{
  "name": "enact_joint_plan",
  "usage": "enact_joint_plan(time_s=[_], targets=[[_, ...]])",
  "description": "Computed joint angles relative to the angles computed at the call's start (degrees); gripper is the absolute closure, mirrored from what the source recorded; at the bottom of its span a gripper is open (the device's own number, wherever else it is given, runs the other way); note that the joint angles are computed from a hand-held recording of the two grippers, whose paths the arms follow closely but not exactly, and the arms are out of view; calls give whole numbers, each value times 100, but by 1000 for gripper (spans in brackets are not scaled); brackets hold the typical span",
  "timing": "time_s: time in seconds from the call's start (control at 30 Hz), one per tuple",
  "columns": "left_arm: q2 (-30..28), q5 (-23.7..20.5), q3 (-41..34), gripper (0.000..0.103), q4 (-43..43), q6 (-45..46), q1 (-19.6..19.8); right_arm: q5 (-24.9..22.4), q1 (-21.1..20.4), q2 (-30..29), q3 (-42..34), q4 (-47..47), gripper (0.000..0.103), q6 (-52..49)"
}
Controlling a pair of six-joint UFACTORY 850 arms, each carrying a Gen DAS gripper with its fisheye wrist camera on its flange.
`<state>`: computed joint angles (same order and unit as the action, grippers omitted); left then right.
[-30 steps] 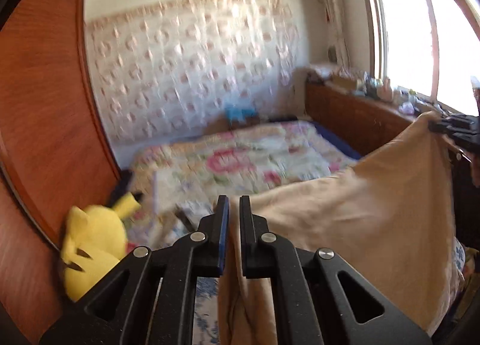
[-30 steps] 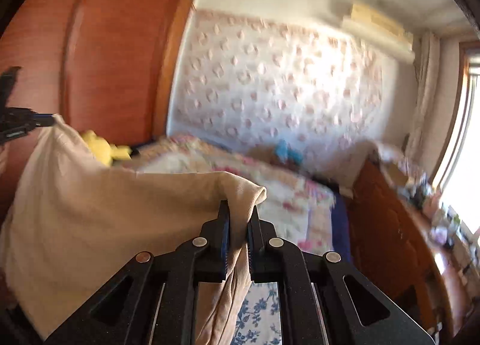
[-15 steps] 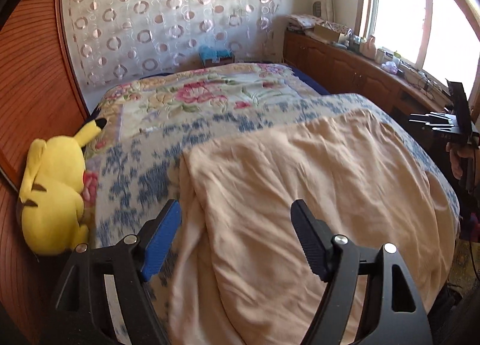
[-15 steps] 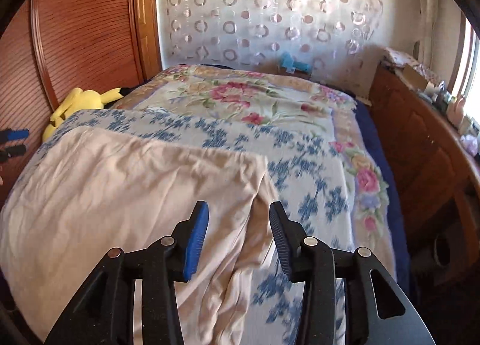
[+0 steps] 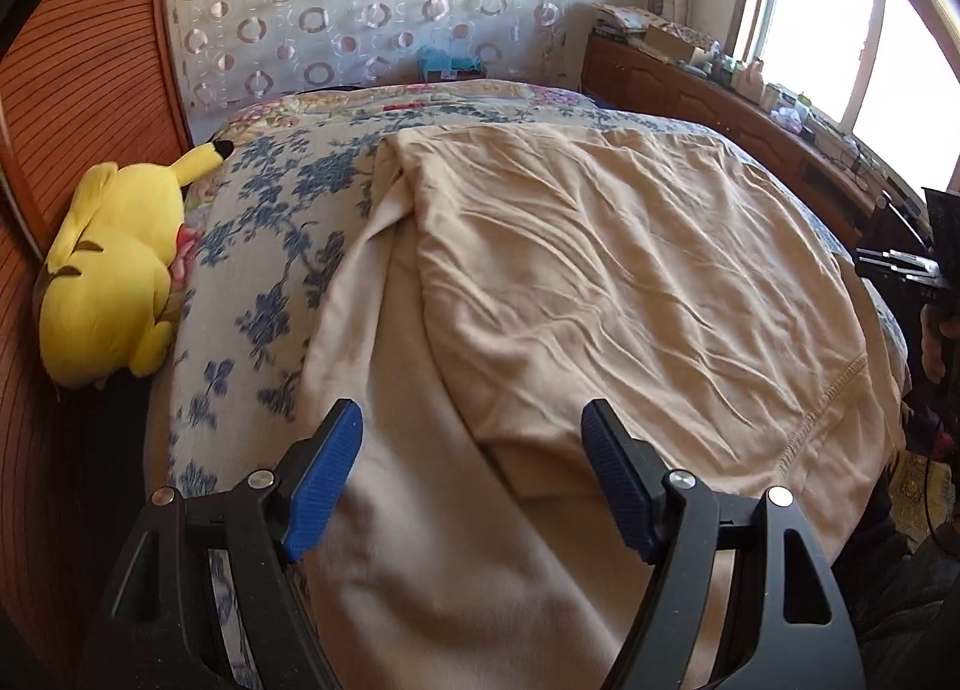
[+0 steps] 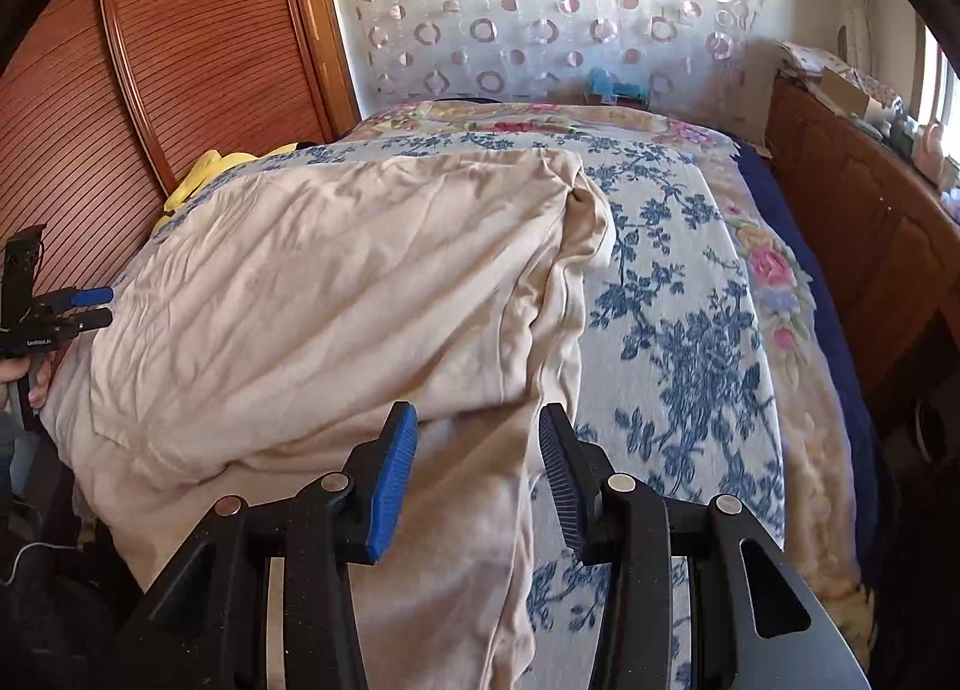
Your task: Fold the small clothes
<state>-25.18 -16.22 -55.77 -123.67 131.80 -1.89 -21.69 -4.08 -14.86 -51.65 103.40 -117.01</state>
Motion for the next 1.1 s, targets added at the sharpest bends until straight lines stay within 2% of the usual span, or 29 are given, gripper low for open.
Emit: enact_joint_plan(time_s=[0.17, 0.4, 0.67, 0.83, 1.0, 1.1], targets=[[165, -225, 231, 28, -261, 128, 31, -85, 48, -83, -22, 267, 59, -200], [54, -48, -5, 46, 134, -358, -67, -1, 156, -248, -39, 773, 59, -762], [-39, -7, -112, 46, 72, -299, -188, 142, 196, -389, -119, 859, 59, -751], [-157, 87, -220, 62, 333, -536, -224, 98, 213, -473, -276, 821, 59, -594], [-270, 195, -320, 62, 500, -748, -242, 325, 334, -736, -544, 821, 59, -503], [-265, 190, -300, 62, 413, -653, -238, 557, 433, -799, -574, 1377, 59, -1075]])
